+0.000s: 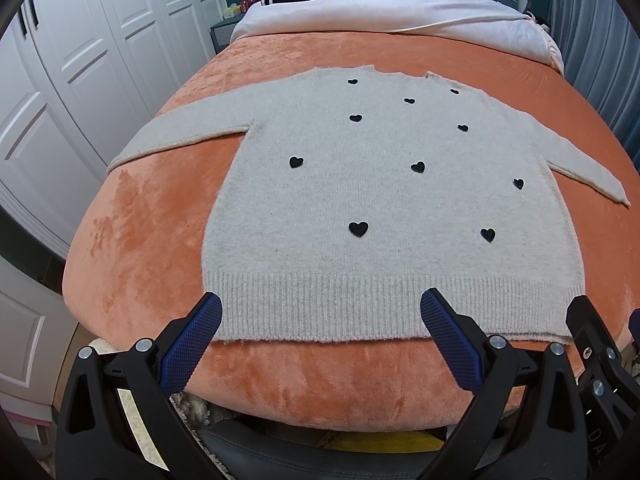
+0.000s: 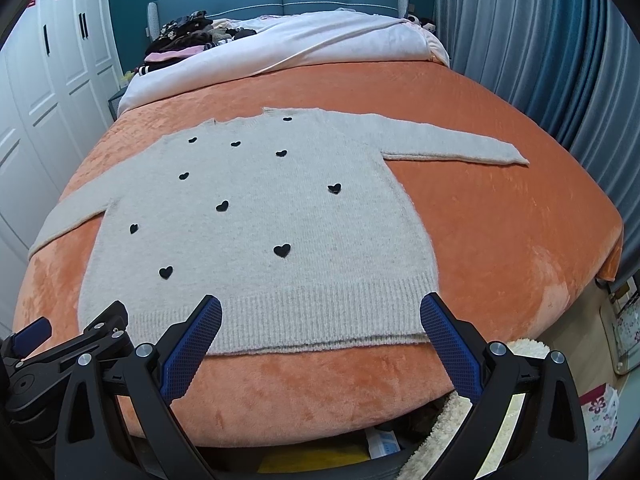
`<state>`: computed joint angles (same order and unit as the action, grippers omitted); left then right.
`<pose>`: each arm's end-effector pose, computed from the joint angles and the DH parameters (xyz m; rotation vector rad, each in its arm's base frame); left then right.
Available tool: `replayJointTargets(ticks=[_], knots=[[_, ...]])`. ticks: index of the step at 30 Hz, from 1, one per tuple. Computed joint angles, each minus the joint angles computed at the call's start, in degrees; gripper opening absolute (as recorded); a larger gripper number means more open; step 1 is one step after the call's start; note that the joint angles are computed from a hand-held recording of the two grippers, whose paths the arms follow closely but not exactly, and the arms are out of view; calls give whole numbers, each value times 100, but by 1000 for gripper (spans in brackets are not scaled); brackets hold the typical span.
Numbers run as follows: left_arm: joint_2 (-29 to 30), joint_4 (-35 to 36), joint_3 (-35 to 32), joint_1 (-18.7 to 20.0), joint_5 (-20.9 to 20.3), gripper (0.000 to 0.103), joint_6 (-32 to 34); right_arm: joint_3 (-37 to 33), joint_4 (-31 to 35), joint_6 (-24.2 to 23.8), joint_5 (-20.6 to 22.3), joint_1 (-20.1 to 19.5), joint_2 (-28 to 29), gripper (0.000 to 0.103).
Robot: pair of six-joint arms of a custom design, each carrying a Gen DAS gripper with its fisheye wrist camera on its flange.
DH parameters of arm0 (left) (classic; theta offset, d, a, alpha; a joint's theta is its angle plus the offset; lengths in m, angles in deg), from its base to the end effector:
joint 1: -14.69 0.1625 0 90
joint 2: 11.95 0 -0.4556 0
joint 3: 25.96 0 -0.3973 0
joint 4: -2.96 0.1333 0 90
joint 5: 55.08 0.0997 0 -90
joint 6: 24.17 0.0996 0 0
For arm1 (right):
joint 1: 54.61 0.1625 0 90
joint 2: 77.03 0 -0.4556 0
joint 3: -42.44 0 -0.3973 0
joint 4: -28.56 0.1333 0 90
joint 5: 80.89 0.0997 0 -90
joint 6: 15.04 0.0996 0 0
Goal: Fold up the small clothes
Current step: 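Grasp a sweater sleeve with the right tool and fold it across the body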
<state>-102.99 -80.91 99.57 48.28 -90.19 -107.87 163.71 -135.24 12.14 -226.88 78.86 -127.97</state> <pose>-0.1790 -0.3767 0.2847 -0.1017 2.1054 -0.7492 0.3971 -0.3452 0.0926 0.2851 -2.2496 0.7529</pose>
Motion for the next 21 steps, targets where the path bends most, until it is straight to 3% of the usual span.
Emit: replayJointTargets(ticks=[6,13,17,21], knots=[[177,-233,-29,189,-39,97,206,-9,-24,-47,126,-150,56,98],[510,-733,-150,532,26,98,730,-166,-368,-647,312,-593,197,98],[778,-966,-347,889,149,98,1014,-233,-940,-1188,381,-1241,149,98],[1086,-1639,-547,1381,319,98,1685,-535,-1629,-1767,507,-2240,4,98]])
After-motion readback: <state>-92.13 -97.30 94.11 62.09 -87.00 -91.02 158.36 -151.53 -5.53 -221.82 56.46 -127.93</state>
